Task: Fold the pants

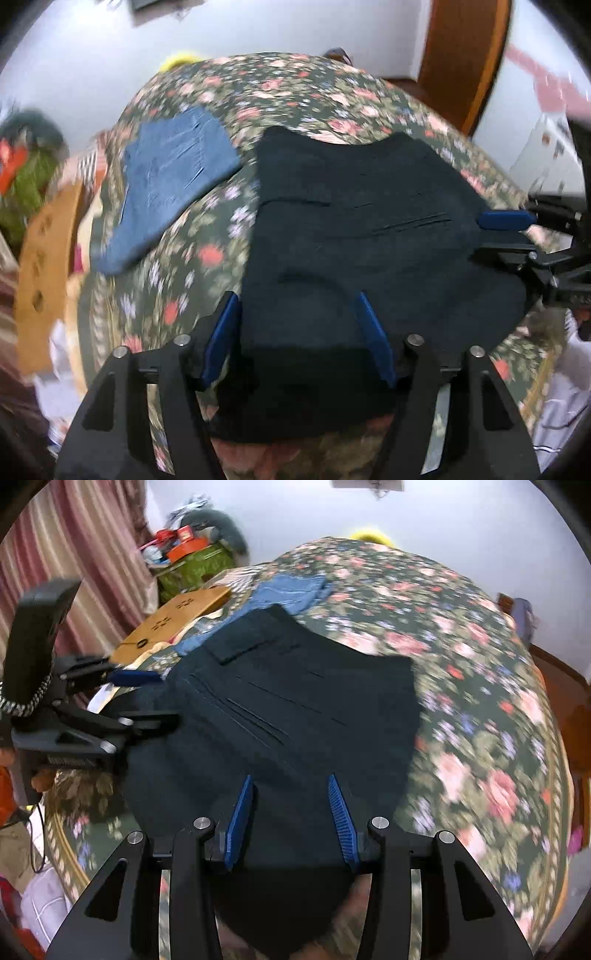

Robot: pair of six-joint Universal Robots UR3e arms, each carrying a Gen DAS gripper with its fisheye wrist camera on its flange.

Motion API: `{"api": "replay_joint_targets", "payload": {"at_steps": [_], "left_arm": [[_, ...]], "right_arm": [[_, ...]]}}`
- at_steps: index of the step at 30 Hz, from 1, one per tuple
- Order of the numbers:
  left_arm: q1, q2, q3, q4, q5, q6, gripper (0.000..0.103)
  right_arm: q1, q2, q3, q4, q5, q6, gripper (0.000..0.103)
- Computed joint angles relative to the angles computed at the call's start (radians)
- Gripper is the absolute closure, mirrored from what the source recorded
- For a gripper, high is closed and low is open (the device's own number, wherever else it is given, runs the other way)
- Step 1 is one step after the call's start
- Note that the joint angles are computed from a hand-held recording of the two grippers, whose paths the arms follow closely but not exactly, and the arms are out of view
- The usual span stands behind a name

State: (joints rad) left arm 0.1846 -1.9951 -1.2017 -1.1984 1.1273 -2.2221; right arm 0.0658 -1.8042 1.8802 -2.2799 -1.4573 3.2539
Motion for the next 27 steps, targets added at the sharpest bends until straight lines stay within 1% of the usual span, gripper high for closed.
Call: {"api": "replay_joint_targets", "payload": {"at_steps": [2,3,6,7,8,10,12,14,15,16,18,20,22,23,27], "left_arm": [[0.047,0.013,0.003,-0.03,-0.023,0.01,0.033],[0.068,0.019,-0.001,-0.031,-0.025,0.017,0.033],[0.115,0.031,-0.018,0.005,0.007,0.02,0.033],[0.127,0.033,-0.022,0.031,0.029,0.01,0.033],[0.134,0.035,-0.028,0.063,0.05,0.003,0.033],[0.155,0.044,-0.034,0.093,0.042,0.007,0.033],[0.172,0.054,-0.022,0.09,0.007,0.005,0.033],[0.168,0.045,0.016,0.064,-0.022,-0.007,0.027],[0.166,0.044,0.029,0.051,-0.046,-0.016,0.02],[0.162,0.044,0.038,0.043,-0.062,-0.022,0.016],[0.144,0.037,0.062,0.016,-0.094,-0.03,0.013],[0.11,0.002,0.13,-0.062,-0.098,-0.018,0.013],[0.067,-0.071,0.251,-0.183,-0.07,0.003,0.013],[0.046,-0.107,0.303,-0.224,-0.051,0.008,0.013],[-0.025,-0.215,0.397,-0.268,0.029,-0.006,0.013]], "right_arm": [[-0.038,-0.074,0.039,0.028,0.01,0.0,0.058],[-0.055,-0.112,0.051,0.057,-0.007,0.008,0.055],[-0.117,-0.209,0.078,0.14,-0.008,-0.006,0.055],[-0.124,-0.228,0.074,0.169,-0.036,-0.001,0.055],[-0.103,-0.218,0.059,0.183,-0.086,0.012,0.055],[-0.083,-0.227,0.041,0.208,-0.139,0.018,0.055],[-0.085,-0.229,0.017,0.218,-0.144,0.029,0.055],[-0.085,-0.231,0.004,0.208,-0.137,0.045,0.055],[-0.078,-0.223,-0.003,0.195,-0.138,0.059,0.053],[-0.073,-0.218,-0.004,0.178,-0.134,0.071,0.048],[-0.065,-0.196,-0.001,0.132,-0.111,0.098,0.041],[-0.078,-0.182,0.027,0.081,-0.053,0.12,0.04],[-0.103,-0.161,0.05,0.05,0.006,0.136,0.038],[-0.123,-0.141,0.063,0.038,0.049,0.146,0.037],[-0.18,-0.083,0.106,0.011,0.176,0.155,0.038]]}}
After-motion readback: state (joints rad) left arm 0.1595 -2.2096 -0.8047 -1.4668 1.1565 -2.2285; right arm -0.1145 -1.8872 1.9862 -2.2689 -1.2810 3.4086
